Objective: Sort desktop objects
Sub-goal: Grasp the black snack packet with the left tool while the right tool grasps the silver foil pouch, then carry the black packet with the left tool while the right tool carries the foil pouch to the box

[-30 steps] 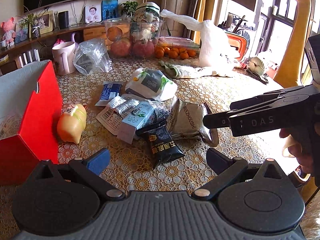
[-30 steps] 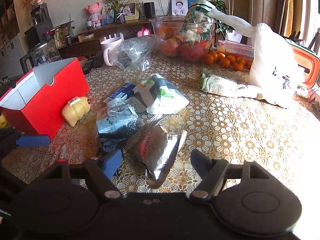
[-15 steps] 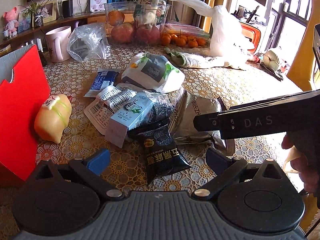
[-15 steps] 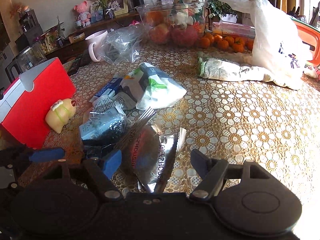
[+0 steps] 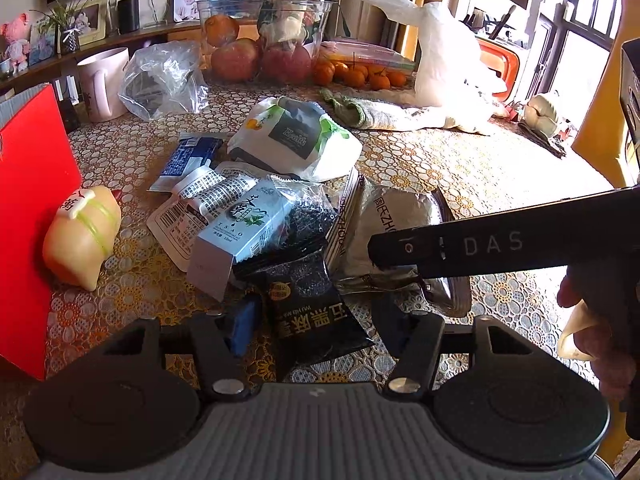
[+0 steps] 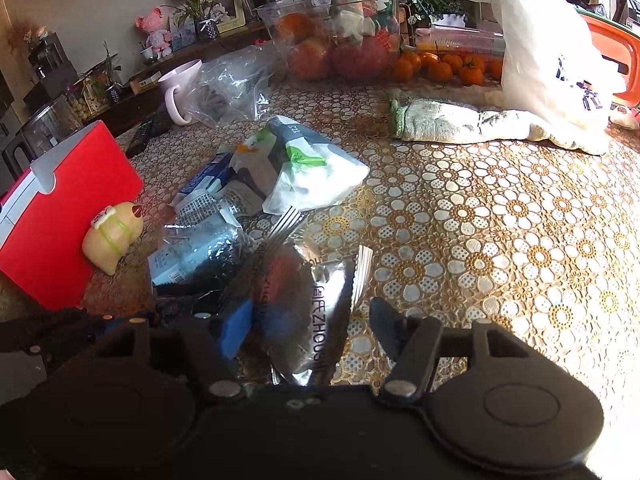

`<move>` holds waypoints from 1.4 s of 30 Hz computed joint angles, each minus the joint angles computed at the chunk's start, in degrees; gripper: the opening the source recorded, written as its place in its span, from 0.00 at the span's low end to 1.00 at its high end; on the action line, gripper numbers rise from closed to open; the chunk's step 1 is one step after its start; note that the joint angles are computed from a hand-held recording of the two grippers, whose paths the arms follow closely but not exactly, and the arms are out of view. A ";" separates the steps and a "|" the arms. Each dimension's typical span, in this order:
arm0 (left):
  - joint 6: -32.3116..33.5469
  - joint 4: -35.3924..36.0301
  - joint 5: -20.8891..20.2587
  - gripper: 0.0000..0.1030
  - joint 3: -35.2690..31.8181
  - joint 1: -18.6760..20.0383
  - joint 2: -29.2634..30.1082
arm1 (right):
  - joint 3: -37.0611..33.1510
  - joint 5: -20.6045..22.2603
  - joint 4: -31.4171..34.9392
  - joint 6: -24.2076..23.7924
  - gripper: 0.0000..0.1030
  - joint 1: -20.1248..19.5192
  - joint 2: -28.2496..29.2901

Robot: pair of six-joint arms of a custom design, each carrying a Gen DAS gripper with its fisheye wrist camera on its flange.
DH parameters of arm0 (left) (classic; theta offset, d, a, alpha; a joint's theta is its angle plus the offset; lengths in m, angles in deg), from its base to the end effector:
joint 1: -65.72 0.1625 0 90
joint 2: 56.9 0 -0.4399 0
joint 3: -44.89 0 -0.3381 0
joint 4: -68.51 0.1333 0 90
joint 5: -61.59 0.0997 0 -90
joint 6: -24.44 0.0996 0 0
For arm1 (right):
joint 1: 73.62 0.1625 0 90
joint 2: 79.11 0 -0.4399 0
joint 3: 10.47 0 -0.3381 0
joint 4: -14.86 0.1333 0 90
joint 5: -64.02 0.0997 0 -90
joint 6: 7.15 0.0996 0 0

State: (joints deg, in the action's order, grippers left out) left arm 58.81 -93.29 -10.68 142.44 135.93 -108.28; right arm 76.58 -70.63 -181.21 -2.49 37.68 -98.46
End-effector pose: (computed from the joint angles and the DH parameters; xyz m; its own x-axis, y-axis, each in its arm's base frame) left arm -0.0626 -0.6573 0.2199 -0.6043 0.6428 -0.4708 0.7831 0.5882 -0.2020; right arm 0.3007 -0.5970 0.0018 -0.8417 0.2069 0.4987 -0.2171 0.7160 -0.6634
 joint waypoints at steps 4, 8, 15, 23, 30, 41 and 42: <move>0.51 -0.10 -0.39 0.43 0.14 0.07 -0.19 | -0.13 0.23 -0.21 0.14 0.51 0.22 0.15; 1.25 0.19 -0.75 0.38 0.09 0.23 -0.38 | 0.14 -0.30 -0.56 0.83 0.47 0.55 0.08; 2.04 1.73 -1.83 0.34 -0.28 0.63 -0.86 | 1.62 -1.52 -2.58 1.56 0.40 1.26 -0.40; 2.34 3.65 -3.21 0.33 -0.18 1.14 -1.95 | 5.75 -2.76 -6.27 4.49 0.38 1.73 -1.94; 2.06 3.83 -3.66 0.33 1.10 1.05 -3.66 | 7.57 -3.74 -7.03 4.86 0.37 2.96 -2.64; 1.29 5.70 -4.97 0.33 2.47 0.27 -8.55 | 7.87 -5.20 -6.87 3.54 0.37 6.51 -3.14; 1.38 5.92 -5.15 0.33 2.57 0.19 -9.14 | 7.75 -5.13 -6.83 3.44 0.37 6.83 -3.15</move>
